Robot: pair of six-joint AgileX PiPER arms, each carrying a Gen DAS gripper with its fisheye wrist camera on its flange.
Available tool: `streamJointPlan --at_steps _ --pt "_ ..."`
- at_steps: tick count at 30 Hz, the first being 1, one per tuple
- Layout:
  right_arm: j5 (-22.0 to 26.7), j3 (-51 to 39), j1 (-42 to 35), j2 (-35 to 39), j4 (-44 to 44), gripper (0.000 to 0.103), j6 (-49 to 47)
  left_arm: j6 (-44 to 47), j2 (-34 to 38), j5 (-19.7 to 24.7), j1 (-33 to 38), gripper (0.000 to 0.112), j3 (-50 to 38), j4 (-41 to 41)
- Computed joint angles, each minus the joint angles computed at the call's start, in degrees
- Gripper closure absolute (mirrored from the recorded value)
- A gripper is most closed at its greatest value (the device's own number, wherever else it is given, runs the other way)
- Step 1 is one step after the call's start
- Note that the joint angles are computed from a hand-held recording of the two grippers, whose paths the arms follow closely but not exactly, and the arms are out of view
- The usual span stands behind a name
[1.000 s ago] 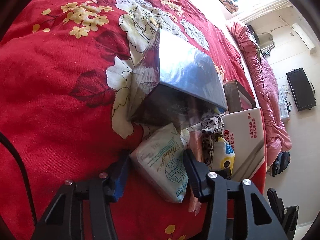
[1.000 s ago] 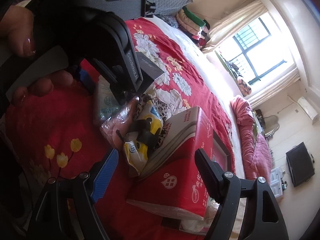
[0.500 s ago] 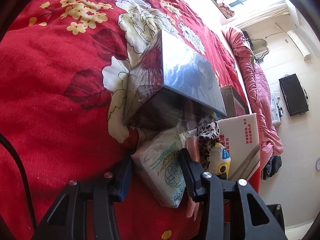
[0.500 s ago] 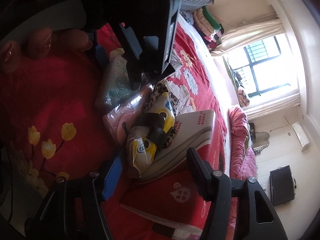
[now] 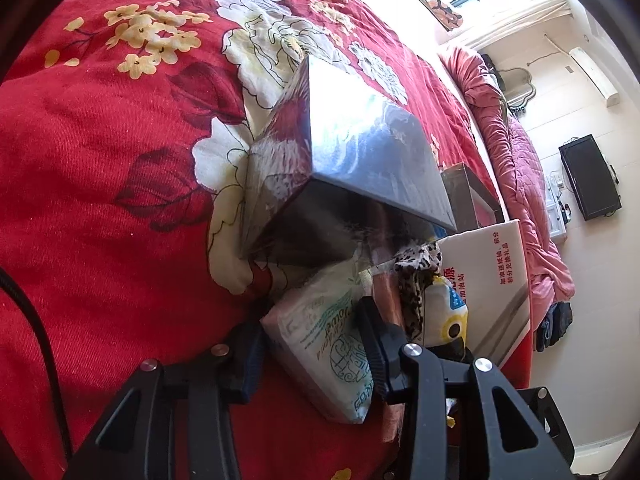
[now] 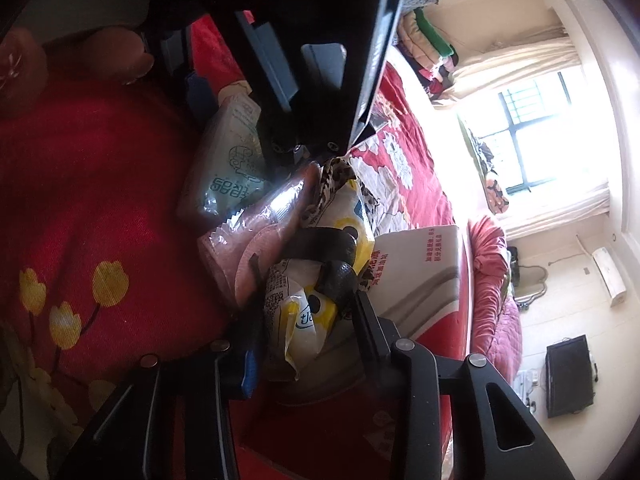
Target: Organize soft objects
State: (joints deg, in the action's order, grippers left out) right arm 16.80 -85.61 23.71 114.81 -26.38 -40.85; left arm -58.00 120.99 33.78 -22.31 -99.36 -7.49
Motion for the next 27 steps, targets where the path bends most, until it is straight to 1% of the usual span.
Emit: streamJointPlan --at_steps 2,4,5,6,8,10,12,14,16,18,19,20,21,23,24,25,27 --pt "0.00 -0.24 -1.23 -0.76 8.16 0.066 -7.25 1.34 -0.13 -0.97 0.14 0.083 0.49 -1.05" --pt "0.43 -1.03 -2.48 -1.38 15.95 0.067 -13.68 4.55 0.01 -2.41 0.51 0.090 0.84 -3.93" --pt "1.54 -1.62 -3.08 -1.68 20.34 0.067 -17.17 6.07 0.09 -2.71 0.62 0.091 0.85 -4.96" --pt "4.95 -4.08 -3.84 -1.26 25.70 0.067 -20.23 6.69 0.03 -3.23 0.56 0.091 1.05 -5.01" --pt "13.64 -10.04 -5.34 -0.23 33.44 0.067 -22.92 7.95 -0.38 -3.70 0.43 0.093 1.60 -5.80" --pt "24.67 -18.37 -7.45 2.81 39.09 0.068 -22.65 7.50 -1.22 -2.88 -0.02 0.093 1.91 -4.49" --pt "32.60 -25.17 -9.23 5.50 42.58 0.068 -20.80 5.62 -2.54 -2.12 -0.68 0.093 2.68 -1.67" --pt "36.60 -30.61 -10.65 7.92 44.88 0.068 -19.87 3.55 -4.37 -1.41 -1.35 0.093 4.11 0.99" --pt "39.37 -34.89 -11.14 9.72 45.94 0.068 -17.79 0.42 -6.71 -1.20 -2.25 0.093 6.15 4.51" --pt "42.85 -39.72 -12.31 11.55 47.54 0.068 -16.21 -3.48 -8.24 1.16 -3.36 0.093 6.23 9.38" --pt "43.18 -40.89 -12.67 12.10 48.36 0.068 -15.78 -4.26 -8.92 1.87 -3.78 0.093 6.38 10.71" --pt "43.81 -39.77 -12.82 10.79 48.87 0.068 -15.63 -5.76 -9.51 2.88 -4.26 0.093 6.32 12.76" --pt "42.89 -37.69 -12.97 9.45 49.88 0.069 -15.95 -7.19 -9.87 4.35 -4.86 0.093 5.74 14.88" --pt "40.02 -28.53 -12.67 3.56 51.83 0.069 -17.26 -9.32 -10.78 6.60 -6.12 0.093 5.31 18.02" --pt "39.13 -26.03 -12.70 2.07 52.47 0.069 -17.78 -10.19 -11.06 8.28 -6.84 0.093 4.73 18.97" --pt "39.86 -23.11 -13.58 -0.58 53.31 0.069 -19.09 -10.33 -11.21 9.89 -7.37 0.093 3.95 19.41" --pt "38.70 -21.03 -13.96 -1.99 54.72 0.069 -19.98 -11.70 -11.46 12.71 -8.82 0.093 2.15 21.98"
